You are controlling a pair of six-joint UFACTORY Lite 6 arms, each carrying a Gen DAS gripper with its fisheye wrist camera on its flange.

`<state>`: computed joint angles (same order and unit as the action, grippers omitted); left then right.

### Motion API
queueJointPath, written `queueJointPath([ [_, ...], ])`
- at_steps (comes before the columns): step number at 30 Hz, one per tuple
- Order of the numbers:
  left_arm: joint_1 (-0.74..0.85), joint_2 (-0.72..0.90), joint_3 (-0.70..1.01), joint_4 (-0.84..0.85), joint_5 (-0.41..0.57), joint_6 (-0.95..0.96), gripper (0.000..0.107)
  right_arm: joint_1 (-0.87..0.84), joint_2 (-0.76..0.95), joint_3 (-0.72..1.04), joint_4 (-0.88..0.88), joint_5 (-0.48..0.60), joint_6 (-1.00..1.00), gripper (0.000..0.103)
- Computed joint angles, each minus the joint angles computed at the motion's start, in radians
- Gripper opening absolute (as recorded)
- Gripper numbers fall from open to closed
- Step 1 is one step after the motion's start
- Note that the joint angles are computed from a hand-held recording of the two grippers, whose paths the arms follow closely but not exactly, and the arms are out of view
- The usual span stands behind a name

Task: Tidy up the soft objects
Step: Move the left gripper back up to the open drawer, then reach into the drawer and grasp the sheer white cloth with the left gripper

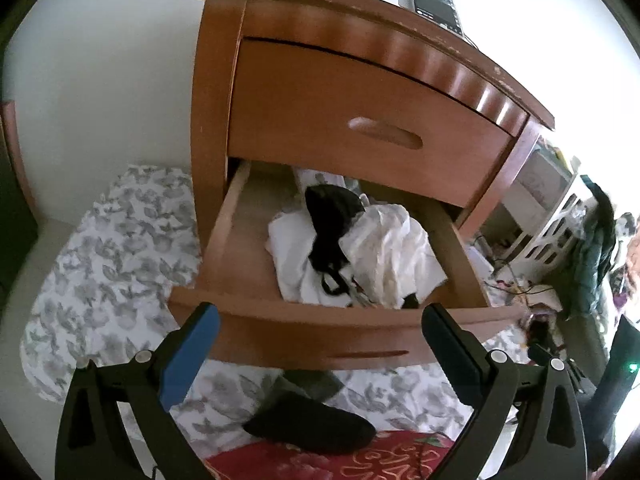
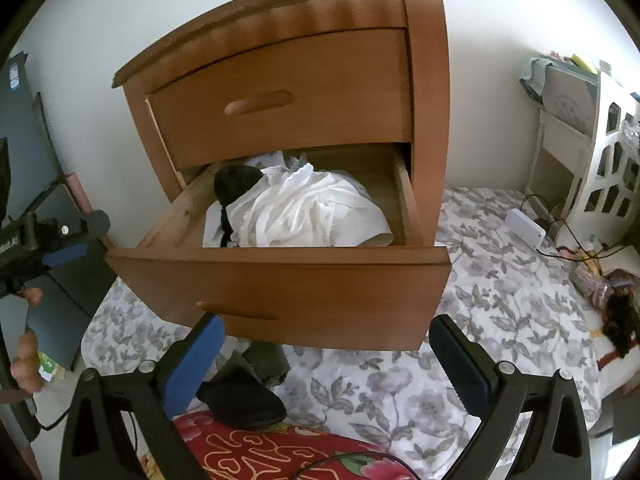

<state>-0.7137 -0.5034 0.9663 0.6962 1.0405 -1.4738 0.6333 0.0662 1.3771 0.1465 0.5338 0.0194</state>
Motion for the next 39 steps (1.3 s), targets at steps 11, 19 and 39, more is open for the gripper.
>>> queueJointPath([
  [11, 0.142, 0.104, 0.085, -0.061, -0.047, 0.148, 0.101, -0.015, 0.032, 0.02, -0.011, 0.019, 0.02, 0.103],
  [19, 0.152, 0.214, 0.181, -0.021, 0.01, 0.162, 0.101, -0.034, 0.055, 0.032, -0.005, 0.024, 0.013, 0.103],
  [39, 0.44, 0.434, 0.398, -0.365, -0.104, 0.553, 0.101, -0.046, 0.087, 0.047, 0.003, 0.025, 0.001, 0.103],
])
